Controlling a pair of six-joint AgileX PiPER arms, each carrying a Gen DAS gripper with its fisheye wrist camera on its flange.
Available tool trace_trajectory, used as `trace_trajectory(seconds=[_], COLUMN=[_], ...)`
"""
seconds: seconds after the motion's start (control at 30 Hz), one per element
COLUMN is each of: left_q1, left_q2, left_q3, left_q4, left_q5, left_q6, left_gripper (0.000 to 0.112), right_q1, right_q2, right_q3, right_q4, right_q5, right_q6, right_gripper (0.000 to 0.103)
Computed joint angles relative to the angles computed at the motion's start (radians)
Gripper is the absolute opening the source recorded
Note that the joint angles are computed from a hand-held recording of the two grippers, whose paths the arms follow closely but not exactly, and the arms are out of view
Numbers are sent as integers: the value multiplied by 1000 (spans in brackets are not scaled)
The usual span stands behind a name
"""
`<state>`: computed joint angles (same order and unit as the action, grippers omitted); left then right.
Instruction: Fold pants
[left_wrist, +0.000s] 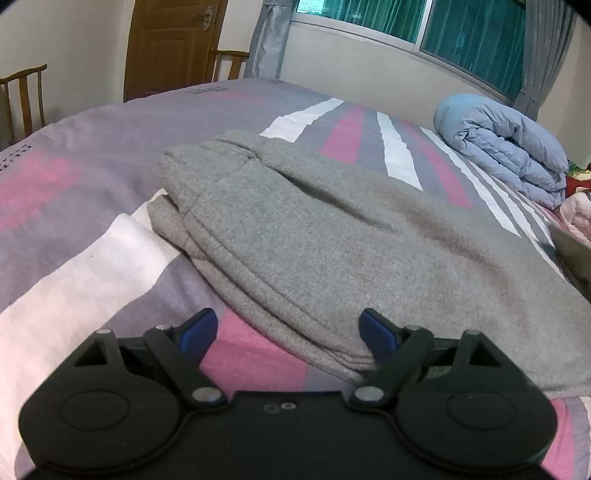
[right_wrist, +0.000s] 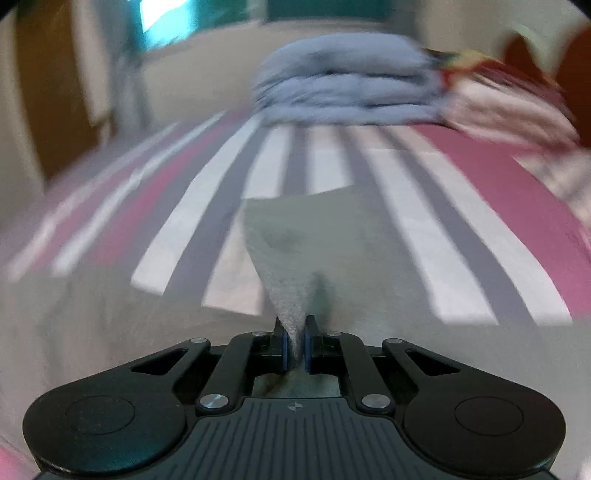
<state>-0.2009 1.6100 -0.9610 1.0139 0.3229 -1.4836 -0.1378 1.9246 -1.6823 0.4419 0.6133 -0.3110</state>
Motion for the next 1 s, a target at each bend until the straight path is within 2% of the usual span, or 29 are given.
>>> trace_trajectory(seconds=[0.07, 0.13, 0.17, 0.23, 0.27, 0.3, 0.33, 0.4, 0.53, 0.63, 0.77, 0.83, 0.93, 1.0], left_q1=[1, 1, 0, 0, -2, -2, -4, -5, 0, 5, 10, 14, 18, 18], left_q2=[-2, -2, -3, -2, -1, 1, 3, 5, 2, 2, -3, -4, -6, -5], left_q3=[4, 6, 6, 0, -3, -6, -9, -12, -7, -6, -2, 1, 4, 3], left_q4=[8, 12, 10, -8, -10, -11, -9, -9, -8, -14, -25, -26, -31, -27], left_q5=[-4, -5, -4, 3, 9, 12, 16, 20, 10, 6, -1, -8, -12, -10], left_q6=[-7, -12, -15, -4, -5, -6, -11, -11, -12, -5, 9, 11, 16, 12], left_gripper=[79, 79, 79, 79, 79, 80, 80, 80, 80, 80, 80, 80, 80, 80], right_q1=[-88, -181, -218, -297, -320, -318, -298, -248, -120, -15, 69, 88, 108, 147], right_q2=[-114, -200, -208, -186, -185, -196, -216, -252, -244, -204, -89, -58, -6, 7], right_q3=[189, 358, 410, 464, 456, 448, 441, 425, 350, 313, 233, 219, 180, 181], right_q4=[187, 333, 355, 485, 514, 502, 451, 385, 165, 4, -67, -23, -34, -111], right_q5=[-58, -65, -54, 22, 55, 56, 28, -14, -42, -98, -121, -128, -105, -128], right_q6=[-97, -173, -171, -251, -272, -293, -297, -358, -382, -385, -425, -474, -465, -420], right_gripper=[8, 8, 8, 9, 13, 31, 44, 53, 53, 53, 53, 53, 53, 53])
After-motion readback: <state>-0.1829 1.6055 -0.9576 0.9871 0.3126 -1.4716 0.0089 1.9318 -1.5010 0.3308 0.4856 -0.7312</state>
